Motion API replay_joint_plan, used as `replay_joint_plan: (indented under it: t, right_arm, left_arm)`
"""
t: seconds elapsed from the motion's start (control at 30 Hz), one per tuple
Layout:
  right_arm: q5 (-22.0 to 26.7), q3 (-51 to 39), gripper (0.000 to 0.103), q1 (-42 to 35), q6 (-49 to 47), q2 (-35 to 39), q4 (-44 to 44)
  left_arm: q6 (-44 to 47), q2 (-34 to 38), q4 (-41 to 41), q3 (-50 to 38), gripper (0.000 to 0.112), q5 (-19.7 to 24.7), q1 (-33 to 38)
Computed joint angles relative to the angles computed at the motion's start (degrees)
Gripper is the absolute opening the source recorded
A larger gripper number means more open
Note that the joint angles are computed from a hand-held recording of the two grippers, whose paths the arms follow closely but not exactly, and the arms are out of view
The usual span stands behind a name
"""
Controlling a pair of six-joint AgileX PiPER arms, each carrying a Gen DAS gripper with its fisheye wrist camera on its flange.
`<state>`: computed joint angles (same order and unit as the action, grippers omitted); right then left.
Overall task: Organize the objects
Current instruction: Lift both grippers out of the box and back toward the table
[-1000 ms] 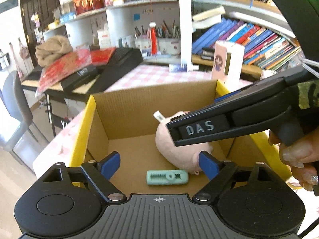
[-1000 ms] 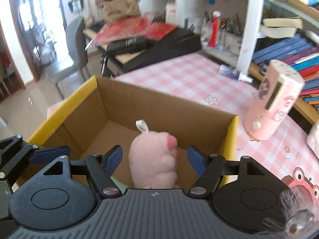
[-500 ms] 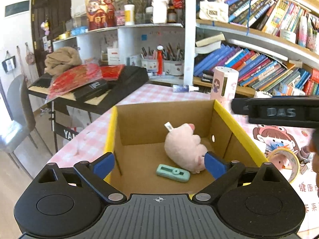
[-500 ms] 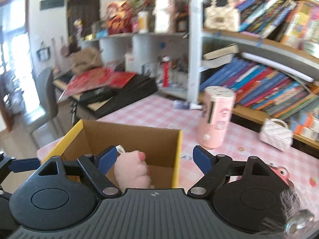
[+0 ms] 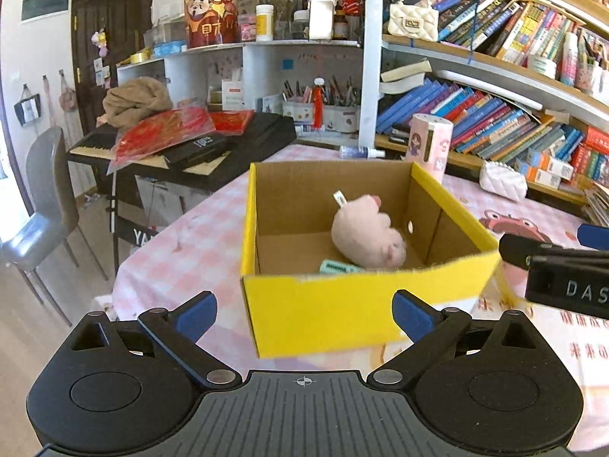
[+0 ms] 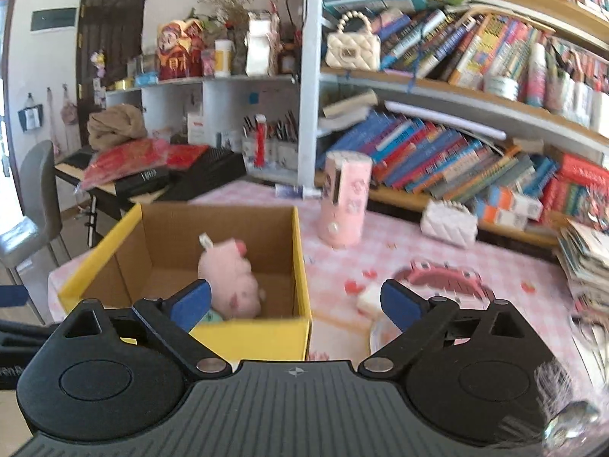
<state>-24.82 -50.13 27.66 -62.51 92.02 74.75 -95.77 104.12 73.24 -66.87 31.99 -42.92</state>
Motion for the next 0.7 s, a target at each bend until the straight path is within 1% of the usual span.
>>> replay_joint_plan:
  t: [0.03, 0.17, 0.33, 0.53, 0.7]
  right_arm:
    - [-1.0, 1.0, 0.100, 1.0, -0.4, -0.6, 1.2]
    - [-4.8, 4.7, 0.103, 4.8, -0.6, -2.4, 4.7]
    - [-8.6, 7.2, 0.103, 8.3, -3.4, -4.1, 10.6]
    - [-12.5, 10.4, 0.103, 11.5, -2.9, -5.8, 15.4]
    - [-14.9, 13.1, 0.103, 13.6, -2.6, -7.3, 18.8]
  left_arm:
    - [-0.4, -0.7, 0.3, 1.0, 0.100, -0.1, -0.3]
    - [-1.8, -2.9, 1.6, 4.6, 0.100, -0.4, -1.7]
    - [-2.7, -4.9, 2.1, 7.5, 0.100, -1.3, -3.0]
    - [-4.0, -6.5, 2.5, 10.2, 0.100, -1.9, -4.7]
    - [-5.6, -7.4, 2.7, 12.4, 0.101, -4.7, -5.2]
